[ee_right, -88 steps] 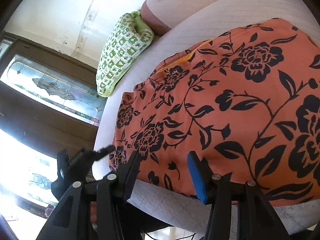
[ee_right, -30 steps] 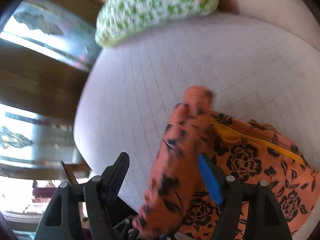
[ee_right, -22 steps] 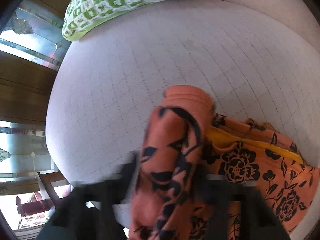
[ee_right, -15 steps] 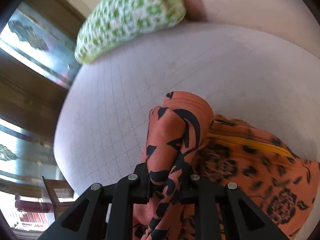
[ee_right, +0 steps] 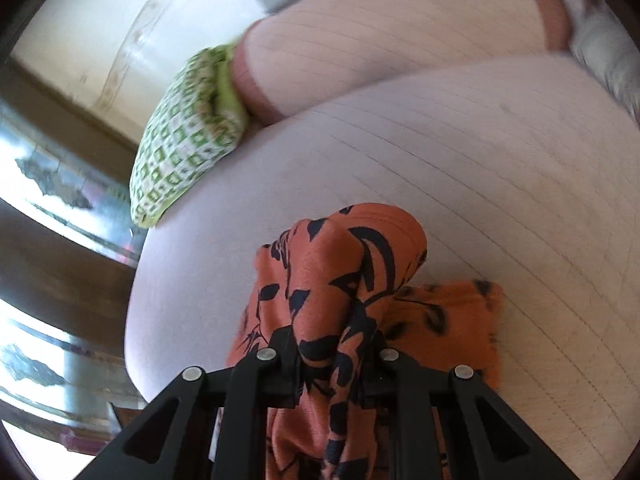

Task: Fold small clothes

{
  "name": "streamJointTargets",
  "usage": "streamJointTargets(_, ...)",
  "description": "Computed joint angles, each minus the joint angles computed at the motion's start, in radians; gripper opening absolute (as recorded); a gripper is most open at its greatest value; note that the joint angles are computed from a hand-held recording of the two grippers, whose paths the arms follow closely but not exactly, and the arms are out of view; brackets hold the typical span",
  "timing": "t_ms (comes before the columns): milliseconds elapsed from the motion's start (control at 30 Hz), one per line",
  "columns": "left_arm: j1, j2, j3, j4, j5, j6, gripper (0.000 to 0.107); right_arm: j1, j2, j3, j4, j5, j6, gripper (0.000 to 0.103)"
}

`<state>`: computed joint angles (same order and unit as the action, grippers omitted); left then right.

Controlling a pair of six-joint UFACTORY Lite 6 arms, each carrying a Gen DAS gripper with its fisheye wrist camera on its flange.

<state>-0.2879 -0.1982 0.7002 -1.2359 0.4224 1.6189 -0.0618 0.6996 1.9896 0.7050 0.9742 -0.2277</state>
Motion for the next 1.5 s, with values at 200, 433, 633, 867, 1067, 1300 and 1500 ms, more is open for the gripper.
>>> streamJointTargets(200,-0.01,-0.091,-0.029,0.311,0.051,-0.251,0.035,-0.113,0.001,-0.24,0.104,-0.069,-0.136,0.038)
streamJointTargets(433,0.343,-0.343,-0.007,0.339,0.378,-0.221,0.06,-0.231,-0.275,-0.541,0.243,-0.125,-0.256,0.054)
streamJointTargets(633,0.459,-0.173,0.098,0.37,0.271,-0.281,0.06,-0.21,-0.619,-0.681,0.127,-0.112,-0.198,0.054)
streamJointTargets(867,0.423,0.064,0.156,0.538,0.122,-0.428,0.06,0.005,-0.831,-0.865,-0.098,-0.133,0.023,0.049)
streamJointTargets(1067,0.413,0.2,0.129,0.561,0.078,-0.382,0.069,0.105,-0.747,-0.992,-0.261,-0.229,0.189,0.05)
streamJointTargets(1300,0.516,0.255,0.282,0.581,0.287,-0.379,0.07,0.019,-0.748,-0.978,-0.197,-0.147,0.107,0.049)
streamJointTargets(1500,0.582,0.352,0.563,0.549,0.402,-0.391,0.07,-0.081,-0.766,-0.72,-0.225,-0.073,0.125,0.051)
